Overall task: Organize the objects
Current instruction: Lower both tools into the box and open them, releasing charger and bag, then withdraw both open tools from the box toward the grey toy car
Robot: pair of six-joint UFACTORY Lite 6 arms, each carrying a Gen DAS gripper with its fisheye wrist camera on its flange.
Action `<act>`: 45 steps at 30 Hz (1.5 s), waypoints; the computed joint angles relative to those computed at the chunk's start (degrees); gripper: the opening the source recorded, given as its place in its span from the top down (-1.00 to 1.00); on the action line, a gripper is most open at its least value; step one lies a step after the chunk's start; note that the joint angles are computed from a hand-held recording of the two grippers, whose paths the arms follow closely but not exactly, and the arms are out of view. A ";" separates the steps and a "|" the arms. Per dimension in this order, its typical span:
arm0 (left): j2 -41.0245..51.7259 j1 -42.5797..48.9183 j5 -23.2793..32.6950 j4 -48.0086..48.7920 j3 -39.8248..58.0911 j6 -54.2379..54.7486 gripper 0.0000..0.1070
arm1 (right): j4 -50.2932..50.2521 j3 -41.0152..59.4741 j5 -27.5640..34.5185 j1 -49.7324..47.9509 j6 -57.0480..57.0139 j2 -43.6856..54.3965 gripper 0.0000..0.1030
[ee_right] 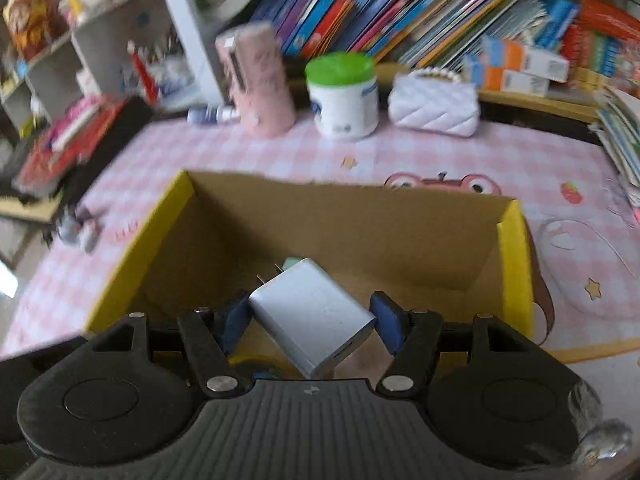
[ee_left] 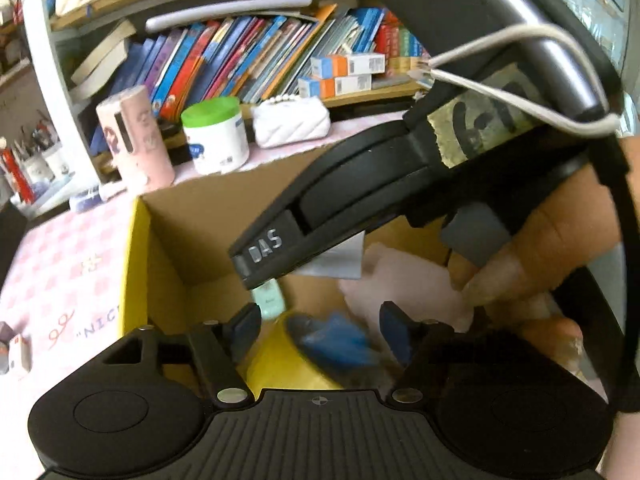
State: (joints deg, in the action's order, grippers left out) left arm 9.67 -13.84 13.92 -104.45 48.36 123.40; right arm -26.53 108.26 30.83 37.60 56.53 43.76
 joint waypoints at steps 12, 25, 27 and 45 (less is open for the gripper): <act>-5.78 3.65 6.72 -1.12 -4.84 0.49 -0.62 | -11.77 -9.15 -0.85 1.89 13.83 -7.33 -0.52; -25.57 21.96 21.19 7.02 -19.31 -5.66 -0.69 | -45.26 -31.51 31.41 26.19 61.54 -27.89 -0.47; -27.52 27.39 25.06 10.40 -20.70 -7.63 -0.73 | -44.70 -31.70 38.41 30.65 63.55 -27.31 -0.46; -18.94 65.33 36.10 33.93 -21.34 1.54 -0.73 | -21.11 1.87 48.66 45.57 64.68 4.59 -0.54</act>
State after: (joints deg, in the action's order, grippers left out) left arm -9.27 51.48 50.02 -70.52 27.03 124.94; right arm -47.64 110.13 79.49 83.17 121.21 48.35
